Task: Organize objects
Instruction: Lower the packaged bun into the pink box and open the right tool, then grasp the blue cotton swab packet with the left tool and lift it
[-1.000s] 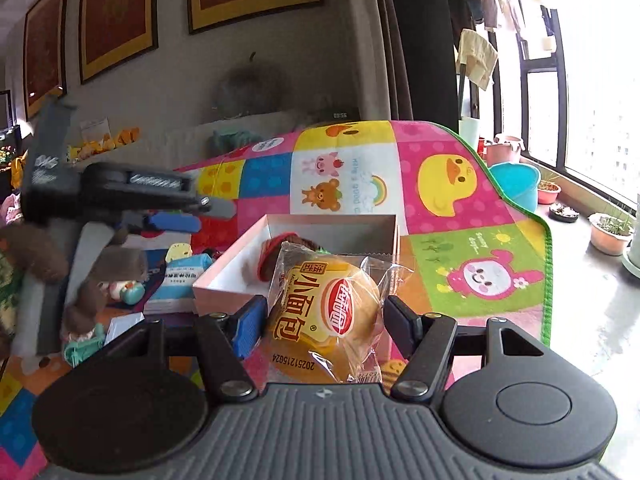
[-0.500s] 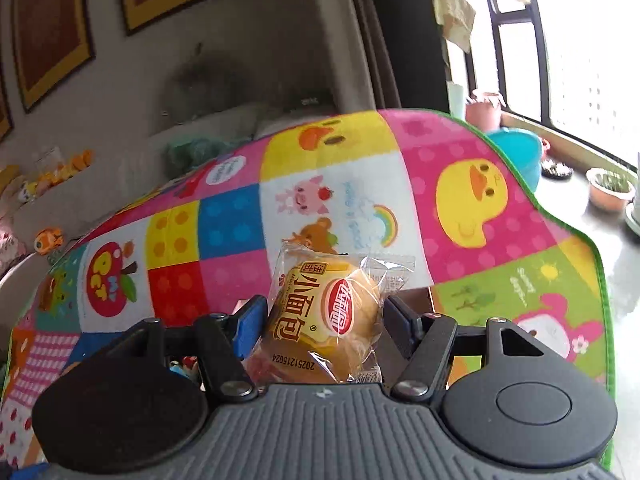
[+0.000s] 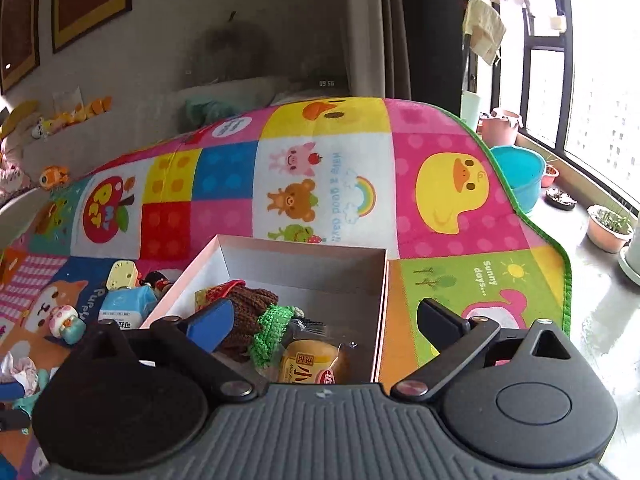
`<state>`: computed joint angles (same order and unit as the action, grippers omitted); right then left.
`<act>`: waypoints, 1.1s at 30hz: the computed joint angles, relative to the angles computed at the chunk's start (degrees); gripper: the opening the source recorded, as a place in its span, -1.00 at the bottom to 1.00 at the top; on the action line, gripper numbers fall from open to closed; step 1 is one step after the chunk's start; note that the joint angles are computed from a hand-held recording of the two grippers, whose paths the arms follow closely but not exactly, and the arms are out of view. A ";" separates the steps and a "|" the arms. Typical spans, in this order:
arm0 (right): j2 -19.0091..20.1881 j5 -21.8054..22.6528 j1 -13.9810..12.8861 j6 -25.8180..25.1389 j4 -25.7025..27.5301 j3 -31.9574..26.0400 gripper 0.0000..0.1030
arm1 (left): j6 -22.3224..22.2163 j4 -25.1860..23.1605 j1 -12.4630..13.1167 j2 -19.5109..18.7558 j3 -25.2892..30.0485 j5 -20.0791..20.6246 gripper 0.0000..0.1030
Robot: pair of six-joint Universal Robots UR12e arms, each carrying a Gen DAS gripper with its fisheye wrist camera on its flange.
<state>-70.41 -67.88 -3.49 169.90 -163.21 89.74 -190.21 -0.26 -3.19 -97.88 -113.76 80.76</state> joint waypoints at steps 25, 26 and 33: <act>-7.52 4.72 2.23 0.42 -13.28 20.51 1.00 | -14.28 -27.97 -1.02 -14.86 26.86 6.45 0.38; -7.51 5.16 2.13 0.50 -13.13 20.52 1.00 | -13.22 -28.16 -1.29 -15.46 27.33 7.20 0.47; -7.38 5.06 2.27 -0.03 -9.33 19.55 1.00 | -12.34 -28.31 -1.34 -15.82 27.39 5.77 0.23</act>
<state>-77.79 -62.82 -1.22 169.88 -172.54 109.29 -202.55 -28.57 -4.53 -113.70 -86.37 86.53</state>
